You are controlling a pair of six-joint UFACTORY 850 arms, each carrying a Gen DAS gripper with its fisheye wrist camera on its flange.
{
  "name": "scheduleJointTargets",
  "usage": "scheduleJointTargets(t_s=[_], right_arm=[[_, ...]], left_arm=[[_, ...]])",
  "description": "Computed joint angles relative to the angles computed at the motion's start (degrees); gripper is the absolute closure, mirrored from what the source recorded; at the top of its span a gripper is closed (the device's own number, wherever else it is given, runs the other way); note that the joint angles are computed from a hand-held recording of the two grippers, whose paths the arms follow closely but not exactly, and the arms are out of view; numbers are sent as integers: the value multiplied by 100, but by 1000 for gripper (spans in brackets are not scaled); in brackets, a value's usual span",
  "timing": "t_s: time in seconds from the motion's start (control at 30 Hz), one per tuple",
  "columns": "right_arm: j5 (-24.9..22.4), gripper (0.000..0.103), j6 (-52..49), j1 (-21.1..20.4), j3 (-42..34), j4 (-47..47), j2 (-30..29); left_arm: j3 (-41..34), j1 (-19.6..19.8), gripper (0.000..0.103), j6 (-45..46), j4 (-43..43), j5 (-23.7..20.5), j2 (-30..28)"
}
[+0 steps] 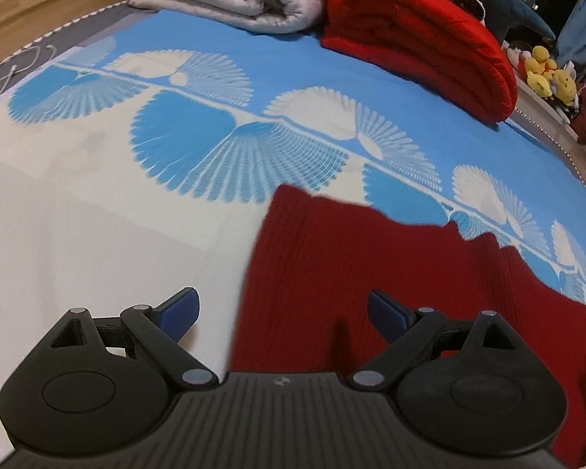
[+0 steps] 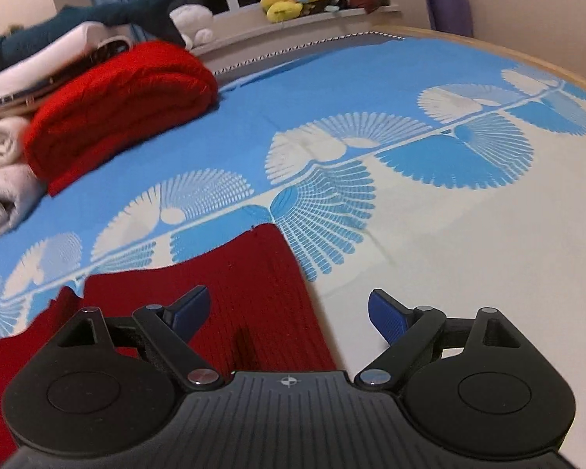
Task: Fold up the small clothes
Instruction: 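Lift the hem with both grippers and fold it up toward the collar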
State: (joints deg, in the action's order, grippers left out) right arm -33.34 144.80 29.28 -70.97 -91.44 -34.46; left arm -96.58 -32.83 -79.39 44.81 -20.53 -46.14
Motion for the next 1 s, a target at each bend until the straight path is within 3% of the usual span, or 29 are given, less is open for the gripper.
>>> scheduleJointTargets(t_s=[0.1,0.2,0.23,0.27,0.3,0.33,0.37,0.4,0.53,0.6,0.63,0.7,0.77,0.8,0.83,0.87,0.9,0.93,1.0], right_arm=[[-11,14,-452,1,-293,347,-233],[87,14,-691,-20,-485,624,-402],[87,14,-790,-15,-548,693,-461],[112,15,-894,-19,-598,723,-514],[193,21,-964,-33,-623,718,-540],[298,49,-904,-53,-614,606,-541],[181,62,-983,-37,-666,733,-567],[3,84,-892,-10,-663,709,-554],[-329,89,162,20,-390,23,-291],[-518,89,112,4,-351,168,-284],[-347,89,198,-57,-307,233,-275],[-51,89,287,-144,-273,310,-336],[-113,85,560,-121,-212,-24,-406],[-212,77,480,-96,-219,-45,-415],[-288,61,308,-72,-235,51,-395],[-343,51,166,-53,-248,186,-345],[-403,36,208,-28,-210,176,-267],[-478,30,388,2,-115,-20,-161],[-470,29,660,91,138,-617,107]], left_arm=[[-636,14,8,413,-179,-381,-440],[-1089,81,9,1074,-935,-547,-782],[-1141,94,22,1171,-1083,-531,-831],[-1183,108,43,1371,-1282,-519,-856],[-1180,117,52,1529,-1427,-458,-849],[-1206,98,71,1454,-1333,-529,-837],[-1225,58,85,1219,-999,-644,-821],[-1176,42,85,1101,-808,-635,-758],[-852,75,87,302,-124,-465,-496],[-892,154,87,581,-468,-503,-572],[-911,209,87,857,-870,-475,-626],[-866,246,86,888,-953,-343,-663],[-765,213,75,277,-375,-272,-625],[-702,195,67,-38,-56,-275,-582],[-645,172,45,-358,259,-325,-535],[-634,146,19,-591,492,-462,-503],[-617,124,10,-673,548,-605,-456],[-570,104,5,-907,727,-701,-401],[-437,82,2,-1013,826,-691,-258]])
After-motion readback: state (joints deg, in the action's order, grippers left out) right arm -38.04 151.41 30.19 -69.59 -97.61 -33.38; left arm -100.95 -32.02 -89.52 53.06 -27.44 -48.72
